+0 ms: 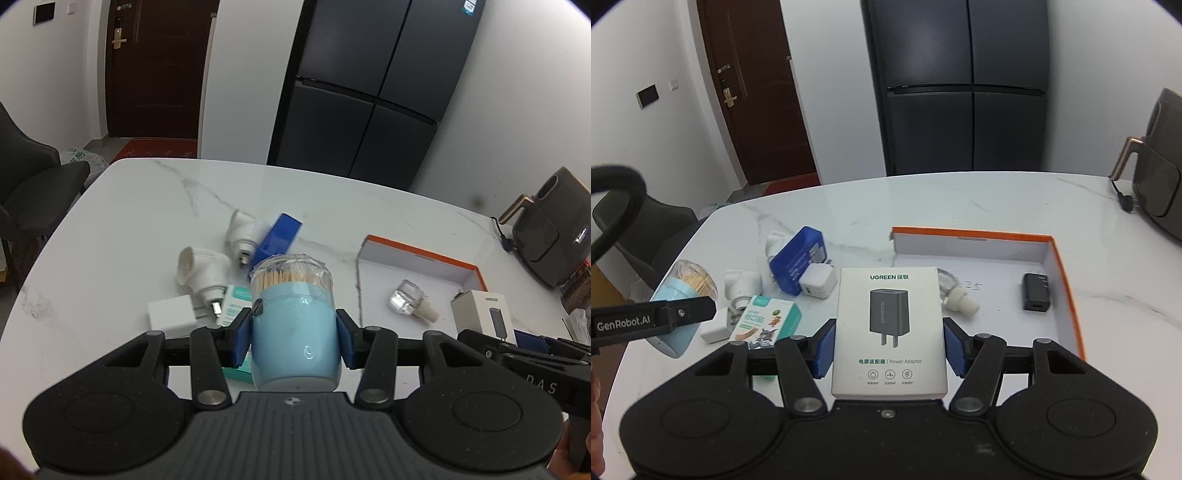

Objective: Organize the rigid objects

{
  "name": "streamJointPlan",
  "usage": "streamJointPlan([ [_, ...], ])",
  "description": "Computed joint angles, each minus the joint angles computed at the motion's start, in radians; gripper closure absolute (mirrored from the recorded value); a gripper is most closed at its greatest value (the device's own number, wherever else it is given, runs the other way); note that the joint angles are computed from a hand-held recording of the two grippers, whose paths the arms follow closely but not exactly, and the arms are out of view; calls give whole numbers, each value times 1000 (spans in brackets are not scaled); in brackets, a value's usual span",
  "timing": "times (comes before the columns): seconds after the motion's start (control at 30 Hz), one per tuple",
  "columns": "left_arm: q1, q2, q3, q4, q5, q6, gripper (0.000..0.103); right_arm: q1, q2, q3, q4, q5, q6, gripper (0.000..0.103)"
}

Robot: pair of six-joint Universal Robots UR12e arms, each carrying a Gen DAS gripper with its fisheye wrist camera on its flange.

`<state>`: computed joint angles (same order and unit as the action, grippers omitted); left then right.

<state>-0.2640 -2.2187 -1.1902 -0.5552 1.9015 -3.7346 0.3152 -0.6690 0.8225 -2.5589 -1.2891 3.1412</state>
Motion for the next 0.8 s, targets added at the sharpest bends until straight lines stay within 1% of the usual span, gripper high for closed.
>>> streamJointPlan([
  [0.3, -21, -19, 38, -25, 11, -5, 56, -25, -11, 23, -31, 28, 7, 32],
  [0.8, -46, -48, 87, -62, 19, -11, 56, -48, -20, 44, -36, 48, 2, 32],
])
